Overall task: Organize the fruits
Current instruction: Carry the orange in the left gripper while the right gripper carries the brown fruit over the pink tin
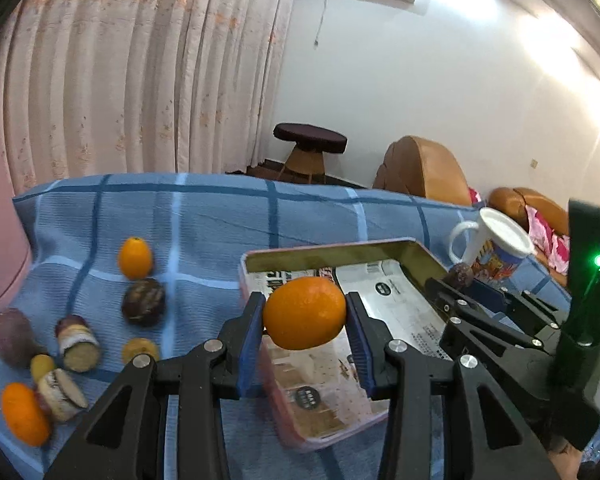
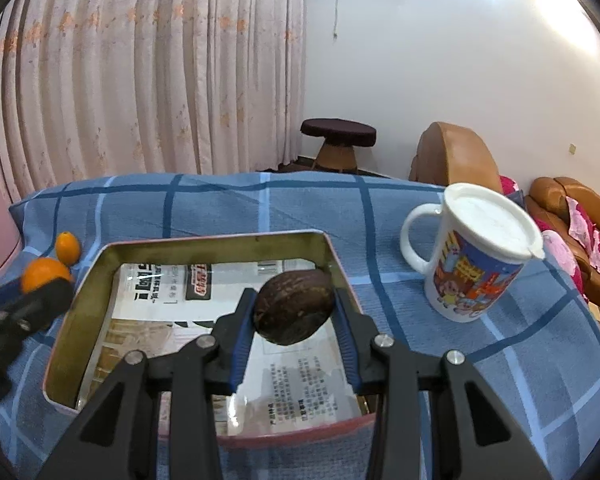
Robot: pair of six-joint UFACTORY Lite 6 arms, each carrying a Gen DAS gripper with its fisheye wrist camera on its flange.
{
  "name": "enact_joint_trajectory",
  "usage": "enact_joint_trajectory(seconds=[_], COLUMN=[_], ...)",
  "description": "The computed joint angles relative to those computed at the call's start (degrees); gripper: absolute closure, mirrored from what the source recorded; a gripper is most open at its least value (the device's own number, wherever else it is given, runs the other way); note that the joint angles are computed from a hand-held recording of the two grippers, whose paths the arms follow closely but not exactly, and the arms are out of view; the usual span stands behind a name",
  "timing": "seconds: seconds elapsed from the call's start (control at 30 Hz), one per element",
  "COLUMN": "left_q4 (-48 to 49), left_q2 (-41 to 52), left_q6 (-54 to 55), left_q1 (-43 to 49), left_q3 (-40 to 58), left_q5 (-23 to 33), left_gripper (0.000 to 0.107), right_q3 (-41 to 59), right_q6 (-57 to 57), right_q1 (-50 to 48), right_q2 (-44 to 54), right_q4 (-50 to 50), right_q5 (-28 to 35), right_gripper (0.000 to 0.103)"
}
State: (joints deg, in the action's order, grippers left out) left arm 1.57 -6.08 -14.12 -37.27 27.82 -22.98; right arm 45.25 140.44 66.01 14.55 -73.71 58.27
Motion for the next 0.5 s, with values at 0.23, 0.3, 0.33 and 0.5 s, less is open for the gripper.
enact_joint_trajectory(seconds=[0.23, 0.3, 0.33, 0.5], left_q4=[-8.45, -11.67, -11.24, -11.27], left_q2=[5.38, 5.87, 6.06, 7.86], left_q6=[7.61, 10.82, 10.44, 10.24], left_q1=[-3.07, -3.70, -3.49, -3.58], left_q3=[2.75, 2.82, 2.85, 4.34], left_q5=[-0.33, -0.71, -0.74, -0.65], left_gripper=[0.065, 0.065, 0.065, 0.065], right_q3=[0.86, 0.57, 0.41, 0.16], right_q6=[-1.82, -1.52, -1.29, -0.76], right_q1=[-1.83, -2.09, -2.20, -2.56], right_q2=[1.67, 1.44, 1.34, 1.20], right_q4=[-1.01, -1.56, -1.81, -2.85], right_q5=[-2.97, -3.57, -3.91, -5.05], right_gripper=[0.062, 0.062, 0.062, 0.062])
